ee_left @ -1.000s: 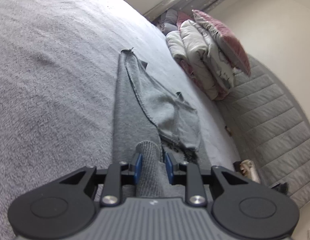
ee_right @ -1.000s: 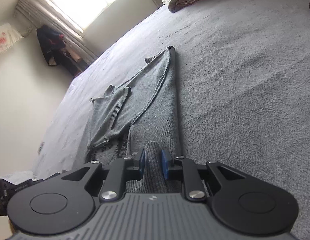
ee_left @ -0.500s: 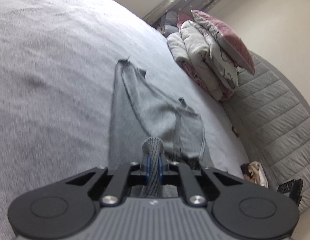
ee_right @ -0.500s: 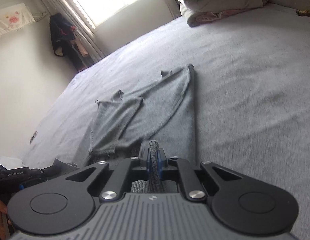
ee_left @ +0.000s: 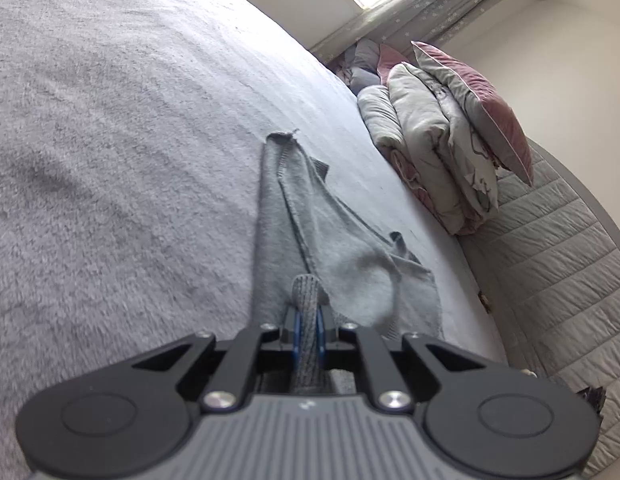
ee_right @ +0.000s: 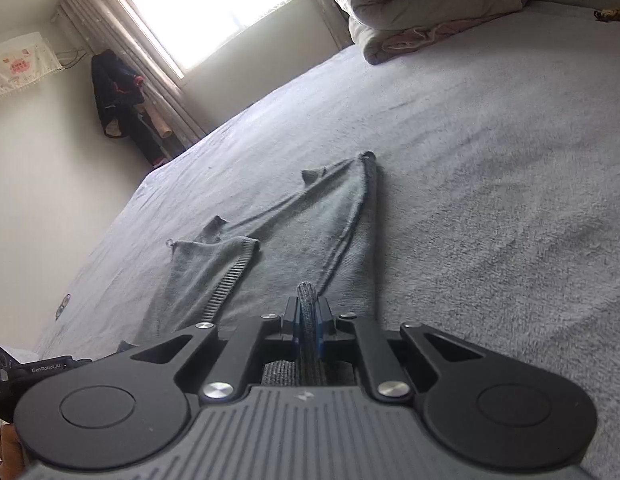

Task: Fold clothes
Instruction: 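Lay the hem end over the strip and open both grippers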

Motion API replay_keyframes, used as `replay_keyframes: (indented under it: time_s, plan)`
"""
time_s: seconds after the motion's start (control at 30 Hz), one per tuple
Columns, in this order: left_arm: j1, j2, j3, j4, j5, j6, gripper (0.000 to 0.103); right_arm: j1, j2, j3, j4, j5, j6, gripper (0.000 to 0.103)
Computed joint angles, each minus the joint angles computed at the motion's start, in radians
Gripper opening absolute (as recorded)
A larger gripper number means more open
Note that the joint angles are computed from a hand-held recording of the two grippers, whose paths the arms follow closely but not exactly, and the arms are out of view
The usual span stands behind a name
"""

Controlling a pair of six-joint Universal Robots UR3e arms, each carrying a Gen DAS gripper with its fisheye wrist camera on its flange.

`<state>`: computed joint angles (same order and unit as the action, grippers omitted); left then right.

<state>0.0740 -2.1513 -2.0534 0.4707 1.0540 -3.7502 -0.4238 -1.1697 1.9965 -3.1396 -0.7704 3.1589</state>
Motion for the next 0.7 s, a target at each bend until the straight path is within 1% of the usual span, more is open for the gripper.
replay_keyframes:
  time_s: [0.2,0.3,0.33,0.37,0.4,0.43,0.47,0.5,0.53,0.57,0.63,0.67,0.7]
  plan:
    - [-0.038,-0.040,0.020,0.050,0.072,0.008,0.009,0.018,0.045,-0.027,-0.005,-0.023,0.012,0.010]
    - [-0.050,-0.008,0.019,0.012,0.094,0.009,0.014,0.018,0.018,-0.032,0.042,-0.032,0.017,0.014]
    - [-0.055,0.009,0.026,-0.023,0.105,0.007,0.017,0.020,0.004,-0.037,0.068,-0.039,0.012,0.017]
    - [-0.065,0.031,0.040,-0.072,0.125,0.011,0.021,0.022,-0.012,-0.047,0.101,-0.048,-0.004,0.022]
    - [-0.085,0.059,0.062,-0.139,0.166,0.032,0.022,0.027,-0.030,-0.053,0.125,-0.065,-0.018,0.027]
    - [-0.120,0.092,0.086,-0.215,0.239,0.069,0.025,0.037,-0.054,-0.047,0.124,-0.101,-0.026,0.029]
    - [-0.155,0.119,0.115,-0.290,0.313,0.104,0.030,0.048,-0.080,-0.039,0.121,-0.143,-0.032,0.034]
    - [-0.189,0.142,0.144,-0.361,0.385,0.135,0.034,0.064,-0.110,-0.023,0.110,-0.197,-0.037,0.036]
    - [-0.223,0.165,0.162,-0.416,0.447,0.158,0.039,0.080,-0.141,-0.008,0.102,-0.248,-0.043,0.036]
    - [-0.254,0.186,0.178,-0.468,0.501,0.177,0.040,0.091,-0.174,0.012,0.101,-0.284,-0.054,0.036]
    - [-0.287,0.231,0.174,-0.535,0.541,0.191,0.042,0.098,-0.241,0.049,0.125,-0.308,-0.078,0.038]
    - [-0.303,0.253,0.173,-0.571,0.559,0.197,0.043,0.102,-0.277,0.062,0.155,-0.317,-0.091,0.041]
    - [-0.314,0.276,0.167,-0.604,0.567,0.199,0.043,0.110,-0.311,0.073,0.183,-0.333,-0.104,0.041]
